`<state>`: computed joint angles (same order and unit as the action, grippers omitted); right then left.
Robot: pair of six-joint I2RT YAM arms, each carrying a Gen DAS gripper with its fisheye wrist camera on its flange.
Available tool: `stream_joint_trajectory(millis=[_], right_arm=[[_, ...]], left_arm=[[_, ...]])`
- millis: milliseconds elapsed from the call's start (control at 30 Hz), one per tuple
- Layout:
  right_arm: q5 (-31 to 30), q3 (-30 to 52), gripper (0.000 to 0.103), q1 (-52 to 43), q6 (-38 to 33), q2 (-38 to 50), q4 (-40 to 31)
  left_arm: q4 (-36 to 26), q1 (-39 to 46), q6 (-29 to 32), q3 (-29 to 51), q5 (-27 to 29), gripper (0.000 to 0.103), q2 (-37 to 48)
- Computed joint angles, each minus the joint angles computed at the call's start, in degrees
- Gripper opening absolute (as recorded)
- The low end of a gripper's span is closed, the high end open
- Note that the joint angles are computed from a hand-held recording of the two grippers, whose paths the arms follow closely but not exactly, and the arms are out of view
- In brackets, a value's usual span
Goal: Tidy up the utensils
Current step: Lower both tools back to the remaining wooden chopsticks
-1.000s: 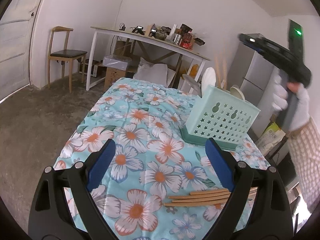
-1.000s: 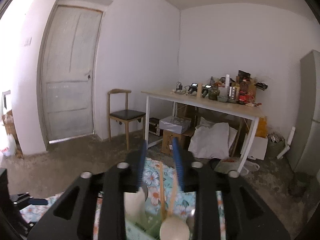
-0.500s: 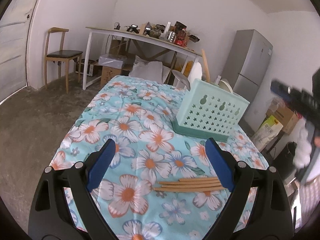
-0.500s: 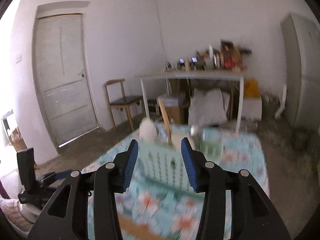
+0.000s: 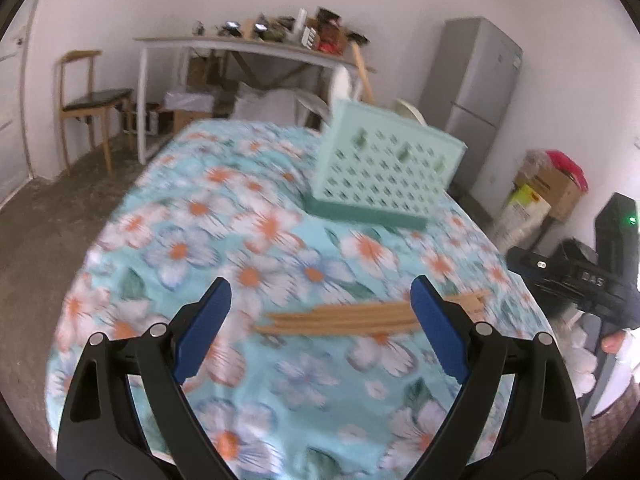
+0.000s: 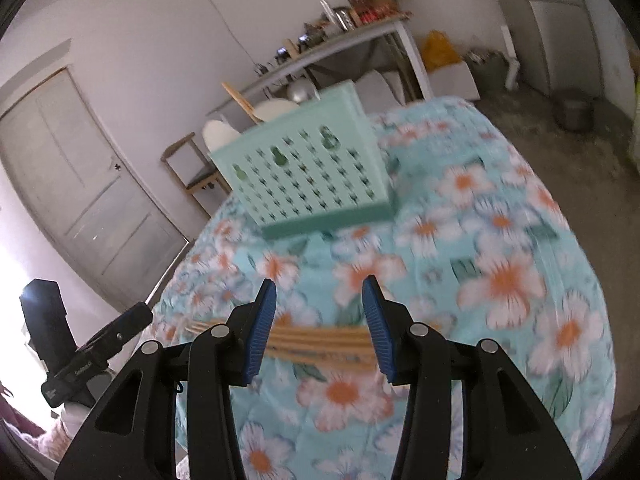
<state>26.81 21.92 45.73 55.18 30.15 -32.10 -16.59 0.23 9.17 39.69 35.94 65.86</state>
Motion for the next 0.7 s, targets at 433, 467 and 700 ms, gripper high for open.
stream_joint_trajectory(millis=[433,467,700], right_arm=[[-7.2,-4.9,0.044,-4.1,-0.6,-0.8,5.5],[-7.8,-5.1,0.044,-4.6,-0.6,-0.7,6.0],[-11.5,-7.2,0.044,-8.2,-1.3,-1.1,9.0]], left_arm=[[-8.6,3.6,-16.1,6.7,20.7,0.06,21.8],[-7.2,3.7,-18.5,6.6,20.9,0.056,22.4],[-0.1,3.0,-30.7,6.2,17.5,0.037,23.9]])
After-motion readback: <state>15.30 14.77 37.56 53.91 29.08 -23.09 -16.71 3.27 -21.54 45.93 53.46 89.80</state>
